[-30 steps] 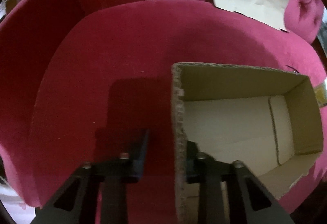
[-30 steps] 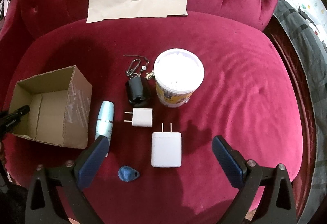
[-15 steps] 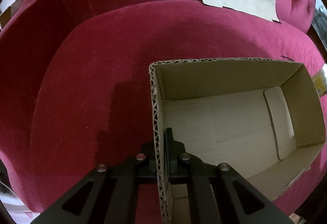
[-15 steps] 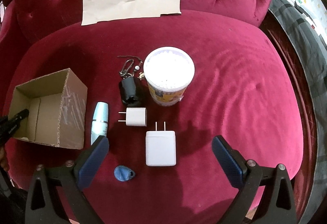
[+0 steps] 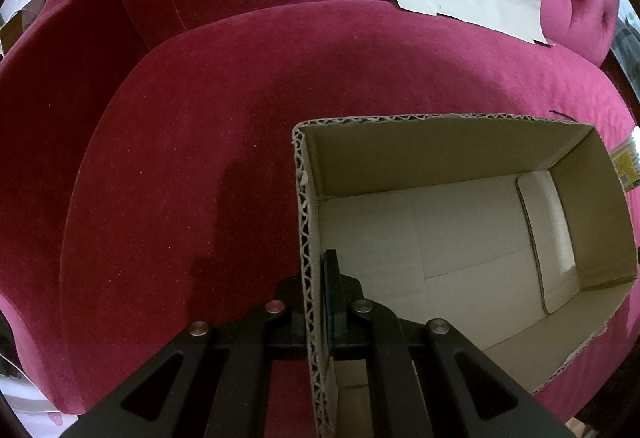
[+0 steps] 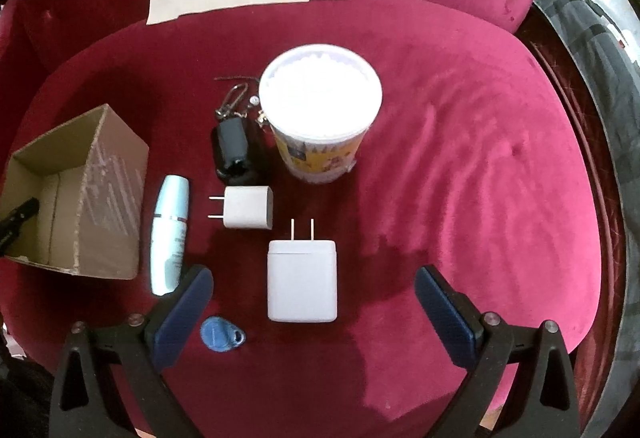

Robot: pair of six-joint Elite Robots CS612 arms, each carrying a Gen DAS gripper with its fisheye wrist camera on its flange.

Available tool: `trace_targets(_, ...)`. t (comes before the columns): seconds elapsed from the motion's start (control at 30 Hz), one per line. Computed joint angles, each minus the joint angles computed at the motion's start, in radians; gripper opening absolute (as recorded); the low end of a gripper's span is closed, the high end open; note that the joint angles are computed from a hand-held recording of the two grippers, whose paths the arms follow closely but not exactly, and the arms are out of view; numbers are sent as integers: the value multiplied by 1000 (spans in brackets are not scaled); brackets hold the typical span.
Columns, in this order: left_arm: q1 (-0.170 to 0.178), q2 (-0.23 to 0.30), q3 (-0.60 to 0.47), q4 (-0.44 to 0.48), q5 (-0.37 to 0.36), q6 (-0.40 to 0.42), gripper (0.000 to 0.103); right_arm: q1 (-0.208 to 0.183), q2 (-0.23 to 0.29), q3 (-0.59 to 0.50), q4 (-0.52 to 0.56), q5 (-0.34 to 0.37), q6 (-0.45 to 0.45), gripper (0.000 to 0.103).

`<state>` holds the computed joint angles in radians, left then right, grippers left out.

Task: Organize rigid objects
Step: 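Lower the right tool onto the large white charger and close it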

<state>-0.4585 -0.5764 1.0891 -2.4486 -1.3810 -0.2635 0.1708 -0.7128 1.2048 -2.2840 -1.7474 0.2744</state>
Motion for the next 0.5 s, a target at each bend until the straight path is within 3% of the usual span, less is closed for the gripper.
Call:
trace_targets(0.33, -2, -1, 3, -3, 7, 4, 5, -7, 35, -33, 51, 29, 6, 100)
trace_targets(0.5, -2, -1, 4, -4, 7, 5, 5, -4, 47, -44, 57, 31, 0, 93)
